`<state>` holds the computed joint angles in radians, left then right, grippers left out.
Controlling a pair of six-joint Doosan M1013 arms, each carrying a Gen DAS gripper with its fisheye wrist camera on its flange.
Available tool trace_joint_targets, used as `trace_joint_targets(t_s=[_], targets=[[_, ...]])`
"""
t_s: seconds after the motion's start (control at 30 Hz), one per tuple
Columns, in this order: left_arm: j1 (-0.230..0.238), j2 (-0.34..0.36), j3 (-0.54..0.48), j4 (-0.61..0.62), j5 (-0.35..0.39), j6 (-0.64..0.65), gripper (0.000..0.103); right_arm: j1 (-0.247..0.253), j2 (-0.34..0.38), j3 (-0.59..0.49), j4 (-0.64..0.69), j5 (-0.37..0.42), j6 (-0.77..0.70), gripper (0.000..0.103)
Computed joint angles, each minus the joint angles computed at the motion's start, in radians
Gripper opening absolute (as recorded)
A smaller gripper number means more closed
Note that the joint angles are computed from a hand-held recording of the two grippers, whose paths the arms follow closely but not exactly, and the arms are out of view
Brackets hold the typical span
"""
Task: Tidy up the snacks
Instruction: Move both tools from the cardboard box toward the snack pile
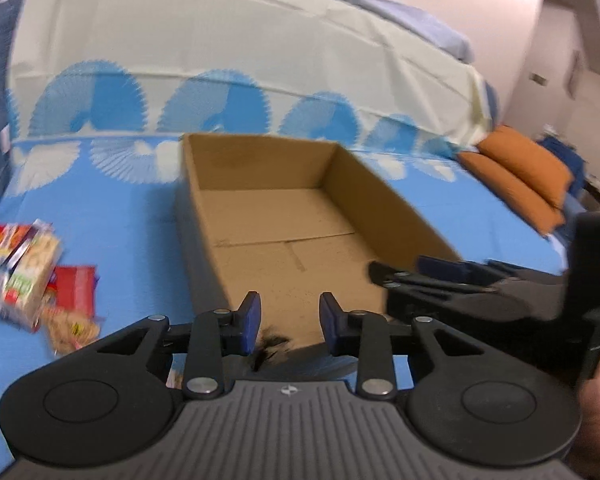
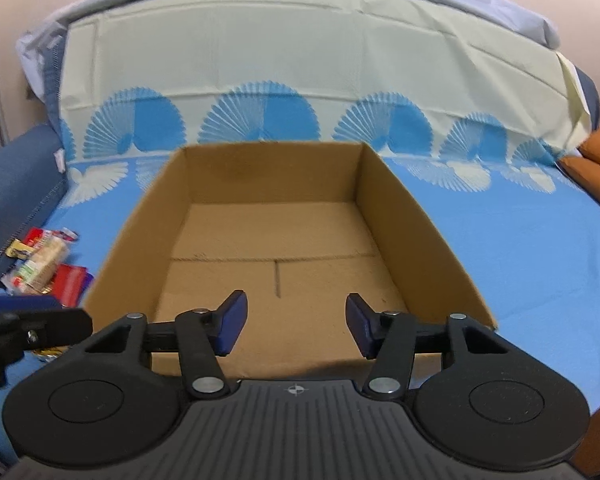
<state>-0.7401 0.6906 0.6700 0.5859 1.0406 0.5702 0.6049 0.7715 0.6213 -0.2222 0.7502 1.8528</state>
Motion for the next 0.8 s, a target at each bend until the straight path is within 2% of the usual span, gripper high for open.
trace_joint_targets(t_s=[0.07, 0.1, 0.23, 0.3, 0.4, 0.43, 0.47, 0.5, 0.63, 0.67, 0.7, 0.8], targets=[[0.003, -0.013, 0.005, -0.024, -0.032, 0.070, 0.036, 0.003, -0.013, 0.029, -0.003, -0.057, 0.009, 0.056], [0.003, -0.017, 0.007, -0.029, -0.043, 0.102, 0.036, 0.004, -0.005, 0.008, 0.002, -0.023, -0.007, 0.056], [0.007, -0.054, 0.071, -0.016, -0.143, 0.184, 0.036, 0.006, -0.008, 0.009, -0.010, -0.029, 0.004, 0.056], [0.011, -0.076, 0.125, 0.008, -0.198, 0.155, 0.036, 0.005, -0.012, 0.017, -0.005, -0.046, 0.005, 0.057], [0.028, -0.115, 0.237, -0.004, -0.291, 0.038, 0.036, 0.003, -0.016, 0.021, 0.038, -0.048, -0.041, 0.057], [0.035, -0.116, 0.245, -0.045, -0.283, 0.043, 0.031, 0.004, -0.015, 0.017, 0.047, -0.042, -0.056, 0.057], [0.036, -0.102, 0.220, -0.073, -0.225, 0.066, 0.023, 0.007, -0.016, 0.023, 0.033, -0.051, -0.071, 0.057], [0.033, -0.097, 0.208, -0.049, -0.199, 0.062, 0.022, 0.010, -0.017, 0.026, 0.025, -0.057, -0.081, 0.057], [0.045, -0.122, 0.257, -0.050, -0.303, 0.015, 0.018, 0.018, -0.009, 0.019, 0.005, -0.053, -0.112, 0.057], [0.049, -0.120, 0.254, -0.067, -0.306, 0.020, 0.018, 0.019, -0.009, 0.018, 0.009, -0.056, -0.107, 0.054], [0.050, -0.120, 0.255, -0.071, -0.309, 0.018, 0.018, 0.019, -0.006, 0.011, 0.011, -0.054, -0.100, 0.046], [0.055, -0.134, 0.281, -0.078, -0.350, 0.010, 0.018, 0.019, 0.000, -0.006, 0.024, -0.037, -0.092, 0.035]])
